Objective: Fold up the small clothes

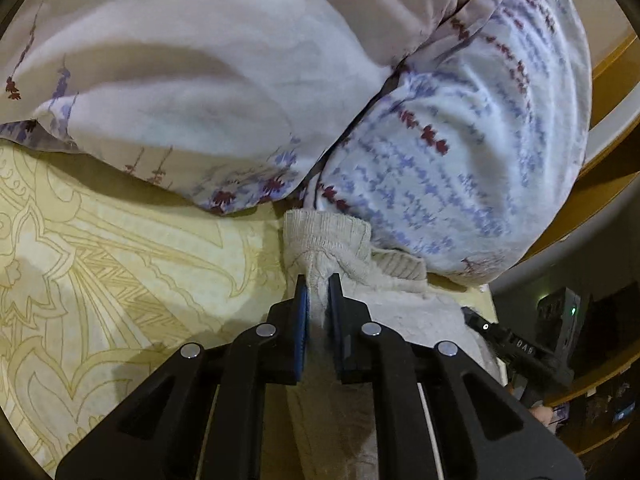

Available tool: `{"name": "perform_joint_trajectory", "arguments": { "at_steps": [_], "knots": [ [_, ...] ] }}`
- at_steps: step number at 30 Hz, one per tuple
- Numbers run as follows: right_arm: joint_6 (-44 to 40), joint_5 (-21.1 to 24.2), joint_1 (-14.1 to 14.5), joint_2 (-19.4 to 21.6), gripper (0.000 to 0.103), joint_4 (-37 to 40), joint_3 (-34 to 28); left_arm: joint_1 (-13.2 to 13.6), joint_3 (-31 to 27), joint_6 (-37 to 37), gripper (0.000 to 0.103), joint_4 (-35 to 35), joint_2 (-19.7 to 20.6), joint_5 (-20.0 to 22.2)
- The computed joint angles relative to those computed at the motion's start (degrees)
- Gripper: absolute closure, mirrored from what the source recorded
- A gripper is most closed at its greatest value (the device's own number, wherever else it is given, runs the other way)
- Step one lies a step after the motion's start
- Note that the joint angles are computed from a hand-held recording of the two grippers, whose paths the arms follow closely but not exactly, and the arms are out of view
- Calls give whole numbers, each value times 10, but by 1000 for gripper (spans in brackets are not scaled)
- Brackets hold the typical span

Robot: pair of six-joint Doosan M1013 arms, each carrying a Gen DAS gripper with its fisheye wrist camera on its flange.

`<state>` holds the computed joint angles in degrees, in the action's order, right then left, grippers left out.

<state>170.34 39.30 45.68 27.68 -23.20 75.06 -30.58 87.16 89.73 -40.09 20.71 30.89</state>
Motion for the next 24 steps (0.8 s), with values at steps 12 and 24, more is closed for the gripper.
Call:
{"name": "perform_joint_trajectory", "arguments": {
  "at_steps": [12, 24],
  "knots": [
    [73, -108, 31, -78, 51, -12, 110, 17, 74, 150, 37, -155, -64, 27],
    [147, -81, 55, -78, 81, -89, 117, -10, 108, 112, 36, -95, -84, 27]
  ]
}}
